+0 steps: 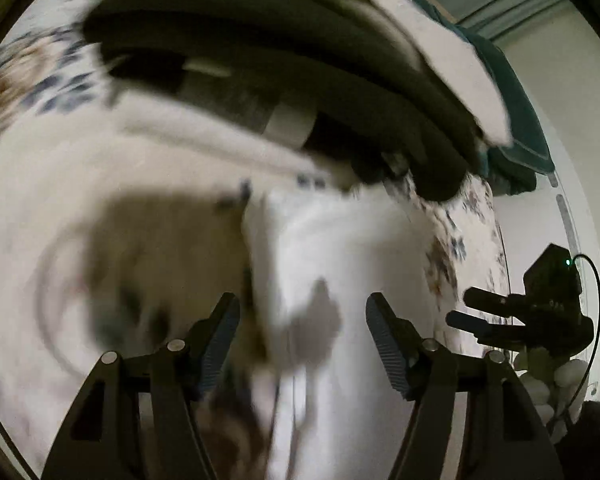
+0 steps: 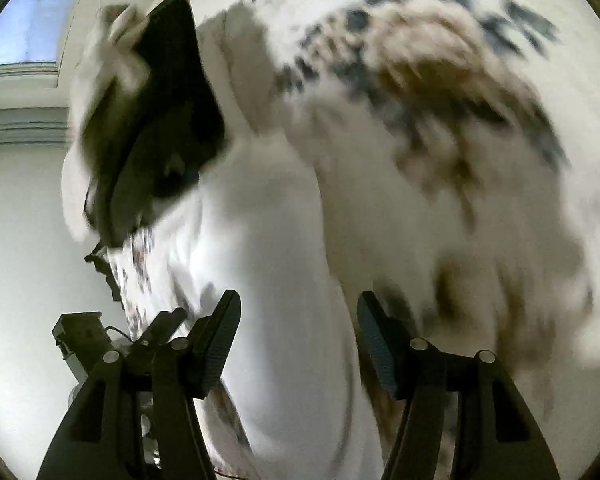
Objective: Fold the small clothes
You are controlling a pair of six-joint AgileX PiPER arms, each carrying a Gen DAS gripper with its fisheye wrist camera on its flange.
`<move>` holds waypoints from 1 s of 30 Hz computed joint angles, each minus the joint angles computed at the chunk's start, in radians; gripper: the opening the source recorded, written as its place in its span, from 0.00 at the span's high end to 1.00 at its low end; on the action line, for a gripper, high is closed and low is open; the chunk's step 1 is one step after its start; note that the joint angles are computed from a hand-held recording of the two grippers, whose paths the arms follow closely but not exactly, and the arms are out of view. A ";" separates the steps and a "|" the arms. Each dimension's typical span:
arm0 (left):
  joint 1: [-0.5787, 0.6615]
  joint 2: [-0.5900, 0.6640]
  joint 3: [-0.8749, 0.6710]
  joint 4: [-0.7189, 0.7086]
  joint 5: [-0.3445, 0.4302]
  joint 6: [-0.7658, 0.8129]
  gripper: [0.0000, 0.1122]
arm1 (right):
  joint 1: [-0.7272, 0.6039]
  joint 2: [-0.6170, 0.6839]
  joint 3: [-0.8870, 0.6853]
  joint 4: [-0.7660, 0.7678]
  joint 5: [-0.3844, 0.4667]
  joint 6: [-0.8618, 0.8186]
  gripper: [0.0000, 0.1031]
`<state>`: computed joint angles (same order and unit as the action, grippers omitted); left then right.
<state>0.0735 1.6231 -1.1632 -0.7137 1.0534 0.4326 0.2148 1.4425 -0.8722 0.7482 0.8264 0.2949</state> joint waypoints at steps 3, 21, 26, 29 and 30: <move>-0.045 0.093 -0.068 0.020 -0.049 -0.002 0.94 | -0.064 0.172 -0.091 0.038 0.008 -0.099 0.39; 0.103 0.161 -0.086 -0.090 0.066 0.136 0.43 | -0.024 0.380 -0.332 -0.050 0.043 -0.065 0.40; 0.155 0.194 -0.002 -0.236 0.088 0.239 0.36 | -0.096 0.384 -0.250 0.127 0.009 -0.274 0.34; 0.102 0.222 -0.034 -0.272 0.053 0.251 0.36 | -0.111 0.446 -0.280 0.203 0.009 -0.388 0.34; 0.083 0.235 -0.059 -0.266 0.040 0.239 0.35 | -0.103 0.468 -0.302 0.217 -0.001 -0.416 0.34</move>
